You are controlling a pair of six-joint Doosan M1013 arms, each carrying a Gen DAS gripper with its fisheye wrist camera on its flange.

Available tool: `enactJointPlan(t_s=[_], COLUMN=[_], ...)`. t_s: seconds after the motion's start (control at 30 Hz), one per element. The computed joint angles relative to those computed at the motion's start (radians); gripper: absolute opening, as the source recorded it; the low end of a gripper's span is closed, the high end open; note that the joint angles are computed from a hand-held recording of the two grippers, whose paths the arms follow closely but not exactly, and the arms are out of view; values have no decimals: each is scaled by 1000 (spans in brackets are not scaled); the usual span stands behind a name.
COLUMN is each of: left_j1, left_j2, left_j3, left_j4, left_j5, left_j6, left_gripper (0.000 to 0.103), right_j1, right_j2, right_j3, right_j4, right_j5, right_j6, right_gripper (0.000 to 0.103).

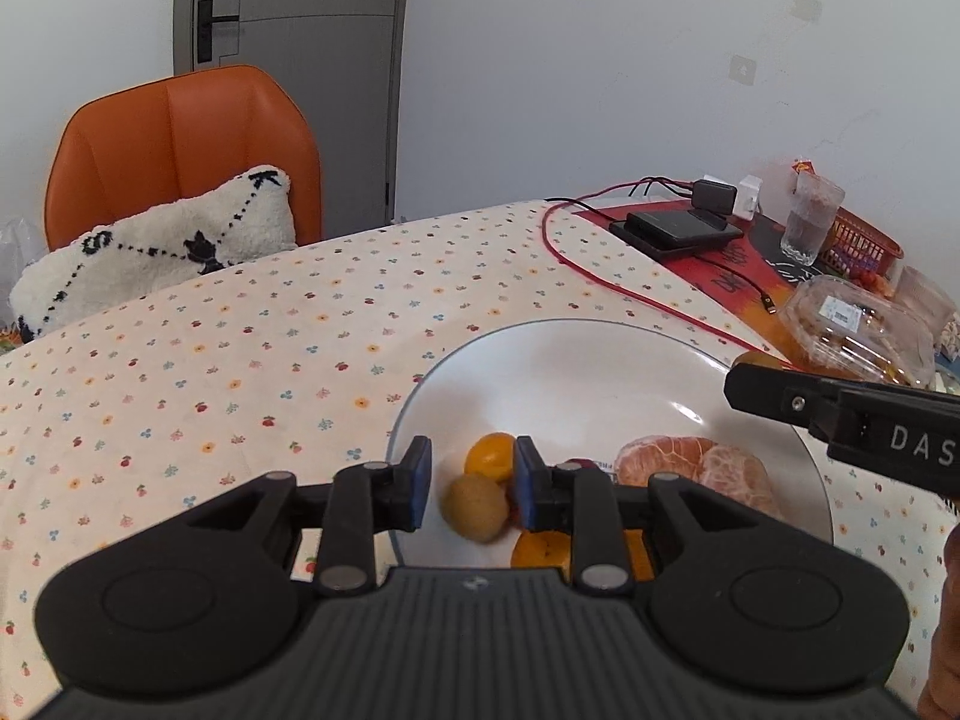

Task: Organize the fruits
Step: 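Open the left gripper to drop its brown fruit while right releases its own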

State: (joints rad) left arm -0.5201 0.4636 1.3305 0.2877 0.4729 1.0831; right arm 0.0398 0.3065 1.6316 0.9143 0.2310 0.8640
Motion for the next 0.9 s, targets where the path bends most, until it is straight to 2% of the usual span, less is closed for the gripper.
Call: enactJointPlan(t_s=[0.4, 0.47, 0.57, 0.67, 0.8, 0.9], left_j1=[4, 3, 2, 0, -3, -4], left_j2=[-22, -26, -36, -47, -68, -84], left_j3=[14, 16, 29, 40, 64, 81], left_j4=[34, 37, 50, 59, 84, 98], left_j5=[4, 9, 4, 0, -14, -19], left_j6=[-35, -37, -52, -67, -87, -114], left_gripper=[28, 29, 36, 40, 51, 55], right_j1=[6, 9, 14, 17, 15, 15], right_j2=[26, 29, 28, 16, 0, -12], right_j3=[-36, -43, -44, -31, -14, -1], right_j4=[3, -2, -13, 19, 34, 42], right_j5=[11, 15, 5, -6, -1, 1], right_j6=[0, 1, 7, -32, -37, -40], right_gripper=[24, 28, 42, 45, 46, 49])
